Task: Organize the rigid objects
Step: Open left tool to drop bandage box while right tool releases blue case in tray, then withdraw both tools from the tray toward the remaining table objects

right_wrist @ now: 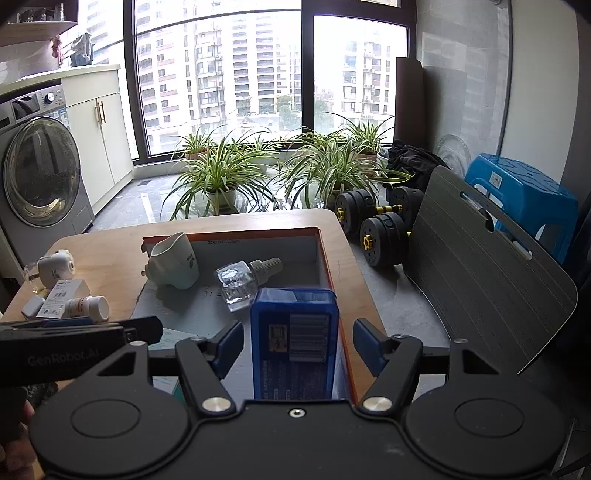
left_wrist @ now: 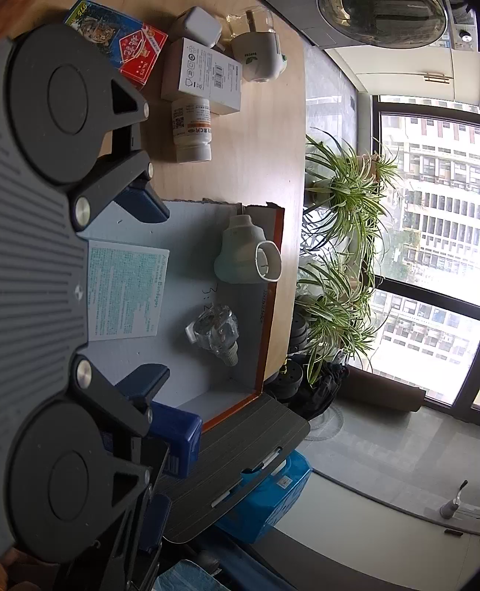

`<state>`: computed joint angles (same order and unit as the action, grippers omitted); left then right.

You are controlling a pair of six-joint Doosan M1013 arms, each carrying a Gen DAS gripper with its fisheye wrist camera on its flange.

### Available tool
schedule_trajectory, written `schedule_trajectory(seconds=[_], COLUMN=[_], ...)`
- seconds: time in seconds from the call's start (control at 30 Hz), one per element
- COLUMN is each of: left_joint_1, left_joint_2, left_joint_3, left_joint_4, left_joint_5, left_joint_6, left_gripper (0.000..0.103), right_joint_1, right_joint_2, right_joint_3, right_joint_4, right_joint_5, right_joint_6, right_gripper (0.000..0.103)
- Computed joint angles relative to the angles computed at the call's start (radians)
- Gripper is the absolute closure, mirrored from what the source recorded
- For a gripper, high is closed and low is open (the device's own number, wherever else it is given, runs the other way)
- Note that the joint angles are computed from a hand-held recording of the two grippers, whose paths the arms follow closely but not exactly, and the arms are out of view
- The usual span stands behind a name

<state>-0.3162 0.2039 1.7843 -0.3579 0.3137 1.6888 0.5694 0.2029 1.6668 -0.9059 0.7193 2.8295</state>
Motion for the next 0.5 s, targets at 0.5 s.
schedule_trajectory(seconds=[0.5], left_joint_1=[0.016], left_joint_2=[-0.085], left_joint_3=[0.065], left_joint_4=[0.294], left_joint_5=[-0.018], left_joint_6=[-0.283], left_gripper=[0.008], right_joint_1=[0.052], right_joint_2=[-0.034], right_joint_3=[0.021], right_joint_4=[-0.013], right_joint_5=[-0.033], right_joint_6=[0.055], right_gripper=[0.017])
